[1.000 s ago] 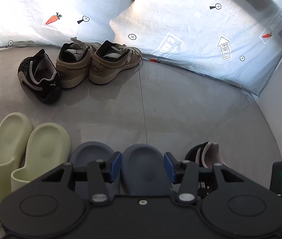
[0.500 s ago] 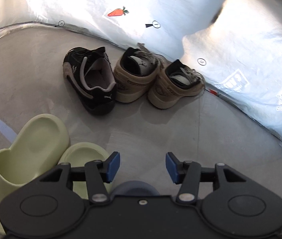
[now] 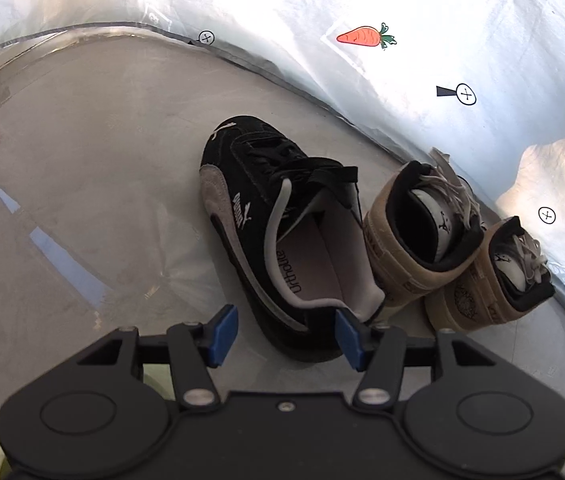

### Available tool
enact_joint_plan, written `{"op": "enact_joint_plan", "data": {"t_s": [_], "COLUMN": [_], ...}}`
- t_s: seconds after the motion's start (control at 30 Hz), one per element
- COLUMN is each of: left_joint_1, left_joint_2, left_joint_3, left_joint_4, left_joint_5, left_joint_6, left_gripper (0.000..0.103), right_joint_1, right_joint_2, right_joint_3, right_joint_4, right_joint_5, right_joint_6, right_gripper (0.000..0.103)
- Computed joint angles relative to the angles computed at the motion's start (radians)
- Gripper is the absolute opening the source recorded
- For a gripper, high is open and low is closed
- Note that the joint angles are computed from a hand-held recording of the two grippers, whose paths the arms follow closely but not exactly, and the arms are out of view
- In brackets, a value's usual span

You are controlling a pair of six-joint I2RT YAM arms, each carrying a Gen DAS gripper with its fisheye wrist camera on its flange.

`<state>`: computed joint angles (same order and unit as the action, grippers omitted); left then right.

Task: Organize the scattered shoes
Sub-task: 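Grasp the other black Puma sneaker by the tan sneakers with the left gripper, then carry the black sneaker with the left gripper and release it on the floor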

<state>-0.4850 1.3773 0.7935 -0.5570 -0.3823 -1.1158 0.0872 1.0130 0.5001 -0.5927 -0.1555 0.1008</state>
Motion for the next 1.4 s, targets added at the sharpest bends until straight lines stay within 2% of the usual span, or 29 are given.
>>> {"op": "enact_joint_plan", "data": {"t_s": [0.17,0.23,0.3,0.37,0.5,0.53,0.6,0.67,0.8,0.93,1.0,1.1,1.17,1.27,1.4], "left_joint_1": [-0.014,0.007,0.058,0.083,0.154,0.166,0.168,0.155,0.100,0.030,-0.031,-0.106,-0.173,-0.257,-0.324], "left_joint_2": [-0.060,-0.041,0.017,0.045,0.209,0.246,0.281,0.307,0.313,0.271,0.274,0.311,0.378,0.494,0.618], "left_joint_3": [-0.038,-0.040,-0.027,-0.027,0.076,0.099,0.124,0.152,0.180,0.164,0.181,0.233,0.320,0.475,0.650], "left_joint_4": [-0.016,-0.012,0.005,0.048,0.039,0.034,0.023,-0.003,-0.075,-0.102,-0.117,-0.127,-0.154,-0.220,-0.255], "left_joint_5": [-0.016,-0.031,-0.019,-0.046,-0.027,-0.013,0.008,0.011,0.015,0.109,0.155,0.209,0.231,0.233,0.267], "left_joint_6": [-0.045,-0.041,-0.008,0.011,0.066,0.065,0.003,-0.067,-0.195,-0.358,-0.465,-0.559,-0.609,-0.634,-0.649], "left_gripper": [0.053,0.053,0.054,0.056,0.053,0.049,0.030,0.026,0.023,0.023,0.024,0.026,0.026,0.027,0.028], "right_joint_1": [0.037,0.041,0.042,0.043,0.044,0.042,0.035,0.026,0.003,-0.001,-0.007,-0.035,-0.061,-0.093,-0.164], "right_joint_2": [0.031,0.026,0.030,0.038,0.054,0.052,0.045,0.037,0.020,0.012,0.011,0.005,-0.002,-0.025,-0.055], "right_joint_3": [0.009,0.006,0.008,0.011,0.022,0.021,0.019,0.019,0.016,0.012,0.011,0.008,0.006,0.001,0.000], "right_joint_4": [0.017,0.013,0.015,0.017,0.018,0.017,0.014,0.008,0.004,0.006,0.009,0.010,0.009,0.004,-0.005], "right_joint_5": [0.042,0.049,0.052,0.054,0.056,0.055,0.049,0.040,0.018,0.011,0.005,-0.026,-0.050,-0.067,-0.086], "right_joint_6": [0.009,0.006,0.004,0.001,-0.010,-0.012,-0.019,-0.024,-0.026,-0.020,-0.019,-0.023,-0.032,-0.048,-0.068], "right_gripper": [0.096,0.096,0.096,0.096,0.096,0.096,0.096,0.096,0.096,0.096,0.096,0.096,0.096,0.096,0.096]}}
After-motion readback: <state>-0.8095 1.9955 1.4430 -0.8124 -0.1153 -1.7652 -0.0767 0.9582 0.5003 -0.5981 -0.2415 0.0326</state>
